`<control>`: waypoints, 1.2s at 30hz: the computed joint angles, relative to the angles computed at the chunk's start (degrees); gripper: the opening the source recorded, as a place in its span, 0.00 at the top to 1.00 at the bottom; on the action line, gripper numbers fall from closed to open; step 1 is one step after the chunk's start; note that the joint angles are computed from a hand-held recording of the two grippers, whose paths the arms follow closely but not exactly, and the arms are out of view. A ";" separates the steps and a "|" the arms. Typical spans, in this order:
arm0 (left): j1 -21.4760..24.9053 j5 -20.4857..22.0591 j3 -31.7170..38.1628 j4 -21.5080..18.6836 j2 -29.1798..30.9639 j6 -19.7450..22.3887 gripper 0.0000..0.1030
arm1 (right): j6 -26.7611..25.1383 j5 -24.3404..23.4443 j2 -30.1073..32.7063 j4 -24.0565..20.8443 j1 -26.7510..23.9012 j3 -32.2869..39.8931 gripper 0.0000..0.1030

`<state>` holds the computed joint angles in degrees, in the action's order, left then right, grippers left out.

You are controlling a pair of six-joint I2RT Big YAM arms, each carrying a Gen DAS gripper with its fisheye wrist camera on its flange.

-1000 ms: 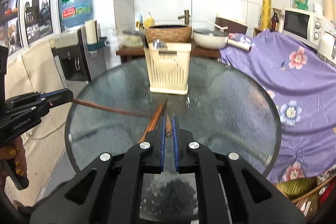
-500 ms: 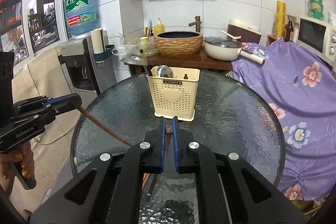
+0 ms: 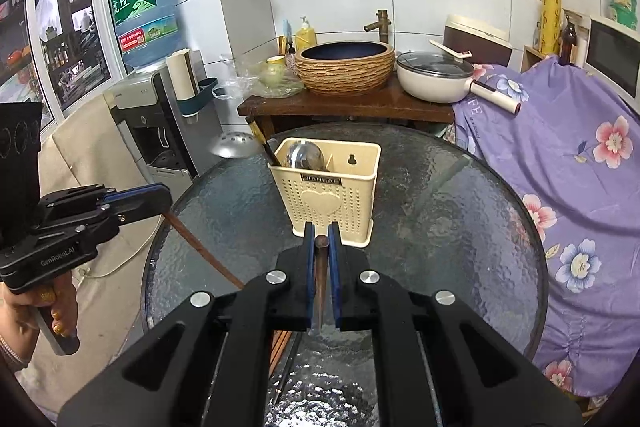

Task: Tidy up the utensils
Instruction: 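Lift both wooden chopsticks and carry them above the cream caddy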

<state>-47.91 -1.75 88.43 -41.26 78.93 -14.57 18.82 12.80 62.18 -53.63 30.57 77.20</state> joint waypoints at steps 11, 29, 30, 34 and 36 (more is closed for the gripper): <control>2.97 4.81 17.51 -8.28 7.39 0.42 0.94 | -4.41 -1.25 6.78 -6.23 -3.19 15.60 0.93; 4.85 -2.66 51.99 -18.06 25.21 1.87 0.94 | -5.74 -0.78 23.72 -13.92 -8.87 45.97 0.93; 5.02 -2.48 53.86 -18.96 26.55 1.39 0.94 | -5.56 -0.80 24.53 -14.04 -9.15 46.52 0.93; 5.30 -2.83 56.36 -20.07 29.28 0.80 0.94 | -4.74 -1.43 25.52 -12.48 -9.79 45.02 0.93; 5.40 -2.84 55.98 -19.72 29.90 0.82 0.94 | -4.15 -1.74 25.77 -11.79 -10.09 43.84 0.93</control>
